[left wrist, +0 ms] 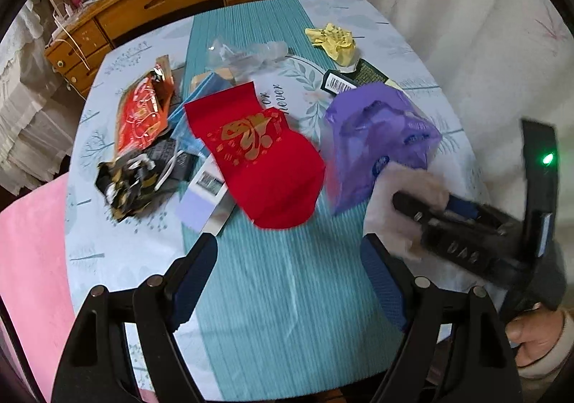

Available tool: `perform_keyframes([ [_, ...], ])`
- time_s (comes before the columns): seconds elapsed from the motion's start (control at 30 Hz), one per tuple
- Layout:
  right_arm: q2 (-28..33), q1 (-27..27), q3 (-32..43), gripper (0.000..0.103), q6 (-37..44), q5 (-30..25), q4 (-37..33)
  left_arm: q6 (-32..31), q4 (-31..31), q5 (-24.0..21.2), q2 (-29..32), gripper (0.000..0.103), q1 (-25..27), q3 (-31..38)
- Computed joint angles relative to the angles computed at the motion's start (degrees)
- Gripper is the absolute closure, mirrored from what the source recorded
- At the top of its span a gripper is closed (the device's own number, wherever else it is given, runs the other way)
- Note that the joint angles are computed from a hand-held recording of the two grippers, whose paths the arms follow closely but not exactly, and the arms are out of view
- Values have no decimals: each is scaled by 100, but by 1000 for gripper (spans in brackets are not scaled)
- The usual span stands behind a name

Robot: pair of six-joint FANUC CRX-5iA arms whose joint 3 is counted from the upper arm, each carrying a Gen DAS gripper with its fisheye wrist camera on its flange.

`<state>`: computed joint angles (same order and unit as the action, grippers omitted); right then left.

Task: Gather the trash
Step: 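Grasp the purple bag with the left tool while the right tool grasps the white tissue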

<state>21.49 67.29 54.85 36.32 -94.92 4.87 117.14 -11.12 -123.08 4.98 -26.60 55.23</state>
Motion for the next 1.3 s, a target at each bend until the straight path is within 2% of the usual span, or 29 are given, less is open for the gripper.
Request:
perform_keyframes([
  [0.1, 5, -92, 5, 29, 317, 84, -292, 52, 276, 150, 70, 23, 171, -44],
  [0.17, 135, -145, 246, 32, 587, -109, -521, 10, 348, 166, 153, 23, 219, 9],
  [0.2, 142, -119, 253, 40, 680, -127, -471, -25, 373, 166, 230, 23, 223, 69],
  [0.23, 155, -128, 293, 54, 788, -180, -532, -56, 393, 157, 299, 23, 225, 124],
  [0.3, 66, -209, 235, 56, 823, -162, -766, -104, 456, 137, 425, 23, 243, 240],
  [0.43, -139, -282, 95, 68, 937, -170, -903, -256, 548, 115, 721, 23, 222, 511],
  [0.67, -644, -517, -434, 72, 586, 6, -743, -901, 437, -166, 1462, 23, 138, 1395],
  [0.83, -783, -761, -680, 73, 559, 31, -716, -1390, 693, -460, 2139, 23, 203, 2090],
  [0.9, -763, -817, -670, 73, 650, 24, -740, -1472, 797, -626, 2403, 23, 228, 2359],
  [1.07, -717, -930, -673, 73, 768, 95, -817, -1459, 1028, -626, 2650, 23, 248, 2463],
  [1.1, -707, -948, -670, 73, 755, 126, -834, -1418, 1069, -579, 2637, 28, 250, 2398],
  [1.23, -671, -942, -647, 73, 730, 188, -870, -1375, 1059, -376, 2473, 78, 204, 2095],
  [1.27, -674, -937, -658, 73, 724, 204, -878, -1282, 1163, -246, 2354, 83, 227, 1879],
  [1.3, -684, -926, -676, 73, 713, 221, -869, -1192, 1266, -104, 2222, 93, 252, 1652],
])
